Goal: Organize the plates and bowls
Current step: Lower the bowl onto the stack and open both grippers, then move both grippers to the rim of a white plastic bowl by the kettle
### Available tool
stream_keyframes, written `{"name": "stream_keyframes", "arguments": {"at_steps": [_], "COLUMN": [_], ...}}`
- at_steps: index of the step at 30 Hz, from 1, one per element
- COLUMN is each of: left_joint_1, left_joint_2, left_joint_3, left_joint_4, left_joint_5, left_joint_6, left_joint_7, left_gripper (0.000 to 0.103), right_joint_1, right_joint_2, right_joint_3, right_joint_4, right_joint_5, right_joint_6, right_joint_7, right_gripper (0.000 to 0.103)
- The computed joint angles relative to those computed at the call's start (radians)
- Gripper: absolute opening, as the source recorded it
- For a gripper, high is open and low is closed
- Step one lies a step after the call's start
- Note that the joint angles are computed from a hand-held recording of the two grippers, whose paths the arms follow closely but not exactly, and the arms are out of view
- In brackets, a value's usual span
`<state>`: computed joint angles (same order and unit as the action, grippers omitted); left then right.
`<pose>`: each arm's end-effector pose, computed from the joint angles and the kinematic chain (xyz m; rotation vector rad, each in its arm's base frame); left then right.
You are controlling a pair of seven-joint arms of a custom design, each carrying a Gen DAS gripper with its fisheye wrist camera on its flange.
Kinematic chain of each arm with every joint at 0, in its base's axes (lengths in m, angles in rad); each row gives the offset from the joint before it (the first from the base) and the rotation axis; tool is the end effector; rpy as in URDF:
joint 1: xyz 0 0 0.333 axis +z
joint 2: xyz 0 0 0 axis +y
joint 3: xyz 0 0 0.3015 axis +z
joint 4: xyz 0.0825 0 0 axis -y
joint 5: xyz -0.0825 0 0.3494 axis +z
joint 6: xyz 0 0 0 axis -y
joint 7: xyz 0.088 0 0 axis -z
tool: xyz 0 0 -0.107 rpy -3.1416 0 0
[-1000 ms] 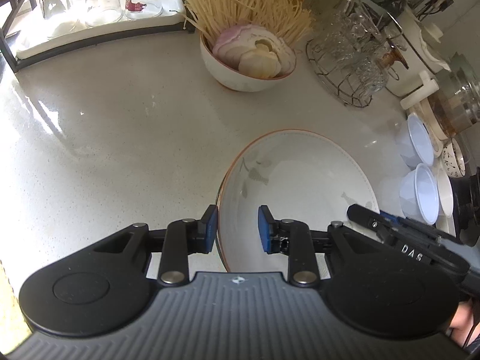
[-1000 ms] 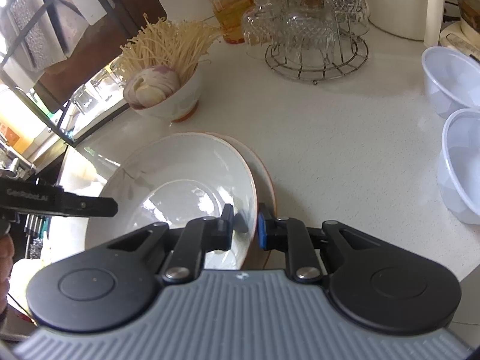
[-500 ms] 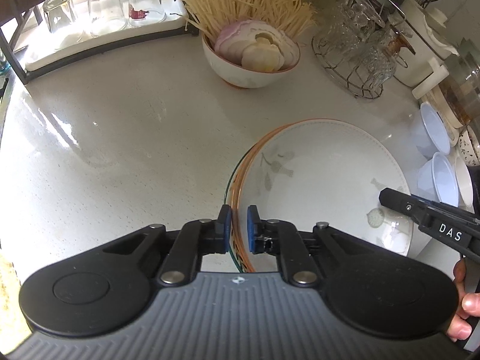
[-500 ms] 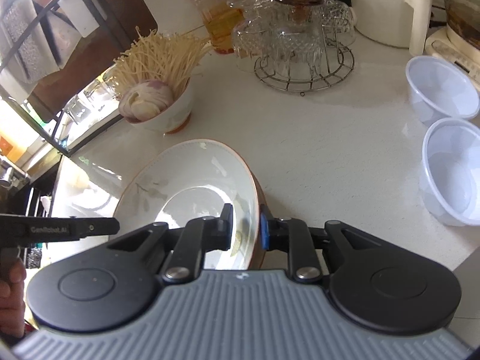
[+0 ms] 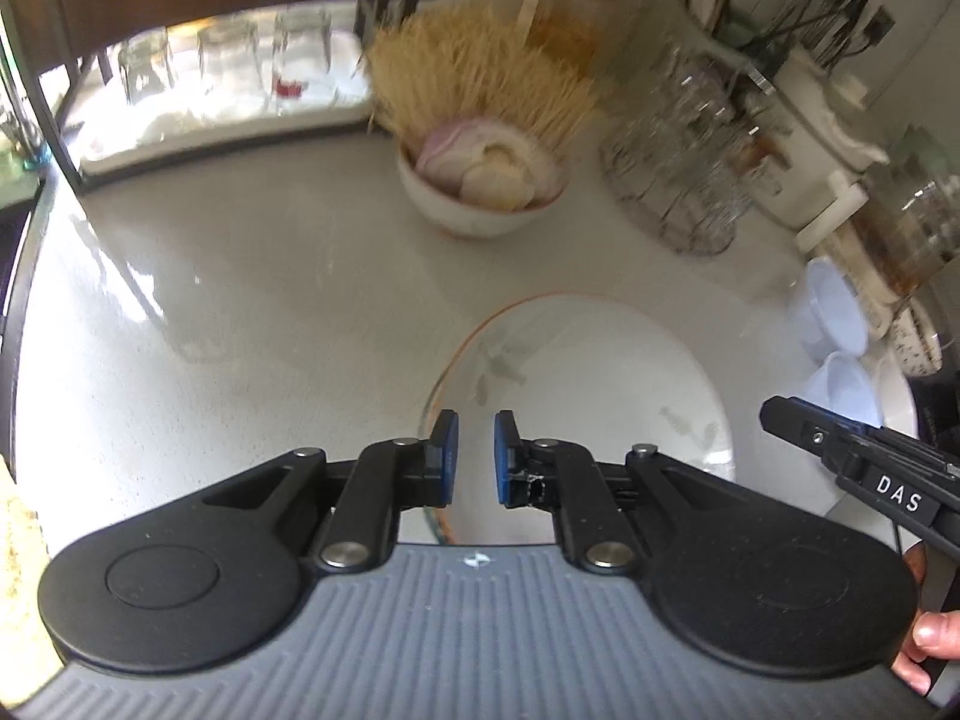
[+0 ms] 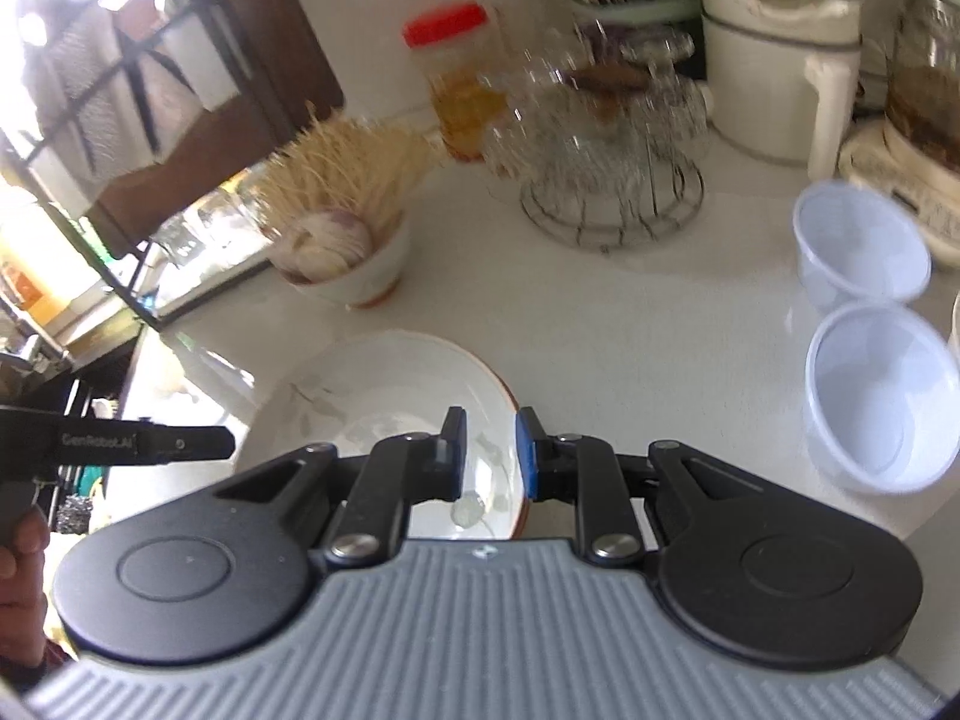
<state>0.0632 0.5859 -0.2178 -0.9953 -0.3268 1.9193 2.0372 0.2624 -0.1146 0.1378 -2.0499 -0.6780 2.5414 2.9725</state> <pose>0.6974 -0.0791 0.5582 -1.5201 2.5794 -0.8591 0.4894 0.2186 0.5534 -1.1941 2.1248 -0.6193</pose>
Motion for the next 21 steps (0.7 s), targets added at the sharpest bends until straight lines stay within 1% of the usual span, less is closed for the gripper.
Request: {"name": "stream_keyframes", "arguments": {"at_steps": [4,8,13,16,21], "left_joint_1": [0.015,0.025,0.013,0.014,0.017], "left_joint_2": [-0.07,-0.179,-0.308,-0.365,-0.437], "left_joint_3": [-0.017,-0.017,0.001,0.018,0.045], "left_joint_4": [-0.061,-0.179,-0.316,-0.357,-0.411], "left_joint_5": [-0.051,-0.119,-0.181,-0.228,-0.305], "left_joint_6": [0.008,0.054,0.128,0.122,0.117], "left_joint_7": [0.009,0.024,0.051,0.057,0.123], "left_gripper": [0.013,0.013,0.013,0.013,0.014], "right_joint_1": [-0.006,-0.026,-0.054,-0.066,-0.072], "right_joint_2": [-0.042,-0.098,-0.166,-0.193,-0.237], "right_joint_3": [0.008,0.023,0.058,0.077,0.112], "right_joint_4": [-0.009,-0.031,-0.058,-0.07,-0.08], "right_joint_5": [-0.04,-0.059,-0.089,-0.086,-0.054], "right_joint_6": [0.005,0.023,0.02,0.011,-0.043], "right_joint_7": [0.003,0.009,0.008,0.006,0.027], "right_gripper": [0.022,0.022,0.022,0.022,0.022]}}
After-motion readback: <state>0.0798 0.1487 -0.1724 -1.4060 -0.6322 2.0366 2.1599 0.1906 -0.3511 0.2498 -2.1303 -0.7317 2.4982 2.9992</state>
